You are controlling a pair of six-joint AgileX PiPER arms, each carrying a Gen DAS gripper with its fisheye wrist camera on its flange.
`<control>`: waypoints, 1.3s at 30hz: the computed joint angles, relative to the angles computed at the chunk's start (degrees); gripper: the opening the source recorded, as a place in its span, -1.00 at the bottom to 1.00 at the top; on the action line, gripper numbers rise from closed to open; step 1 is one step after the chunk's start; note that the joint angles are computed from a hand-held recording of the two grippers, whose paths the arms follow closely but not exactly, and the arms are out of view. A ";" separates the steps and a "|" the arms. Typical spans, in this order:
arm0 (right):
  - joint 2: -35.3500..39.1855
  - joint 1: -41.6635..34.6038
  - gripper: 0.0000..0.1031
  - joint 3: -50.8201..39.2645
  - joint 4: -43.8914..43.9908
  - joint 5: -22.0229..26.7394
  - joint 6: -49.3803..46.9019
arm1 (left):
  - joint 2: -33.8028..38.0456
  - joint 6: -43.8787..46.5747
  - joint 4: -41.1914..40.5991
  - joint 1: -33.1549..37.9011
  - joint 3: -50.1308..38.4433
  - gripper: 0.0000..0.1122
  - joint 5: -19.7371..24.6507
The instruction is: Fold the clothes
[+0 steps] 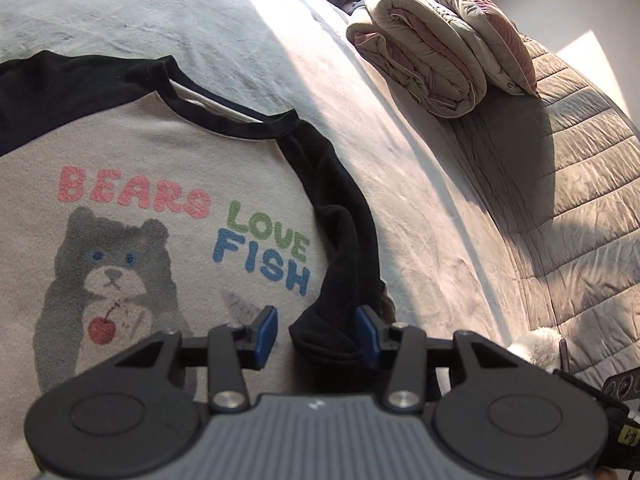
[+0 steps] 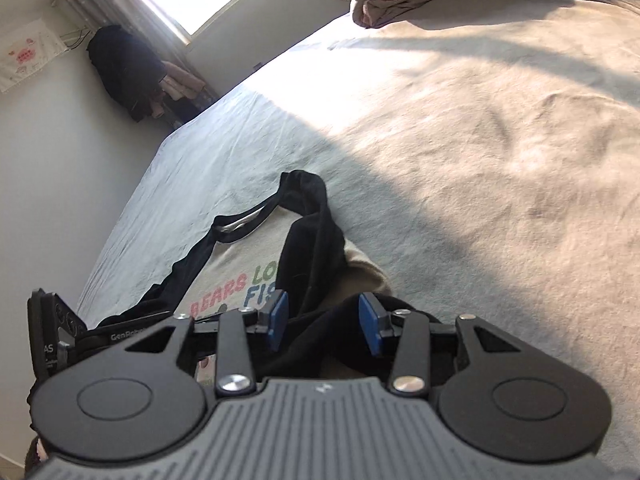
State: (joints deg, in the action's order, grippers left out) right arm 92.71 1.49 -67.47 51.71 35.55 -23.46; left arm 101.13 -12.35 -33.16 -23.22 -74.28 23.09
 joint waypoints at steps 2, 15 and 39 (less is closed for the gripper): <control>0.78 -1.16 -0.14 -1.05 -4.66 0.38 4.99 | 0.39 1.42 -0.92 0.05 -1.74 -0.21 1.02; 6.07 -0.67 -0.66 -3.54 -16.30 5.27 10.35 | 11.89 2.50 10.70 -8.40 -19.30 -0.19 11.22; -1.94 -8.81 -0.26 2.82 -9.44 14.84 -9.97 | -3.66 35.65 -1.72 -4.09 4.67 -0.99 8.14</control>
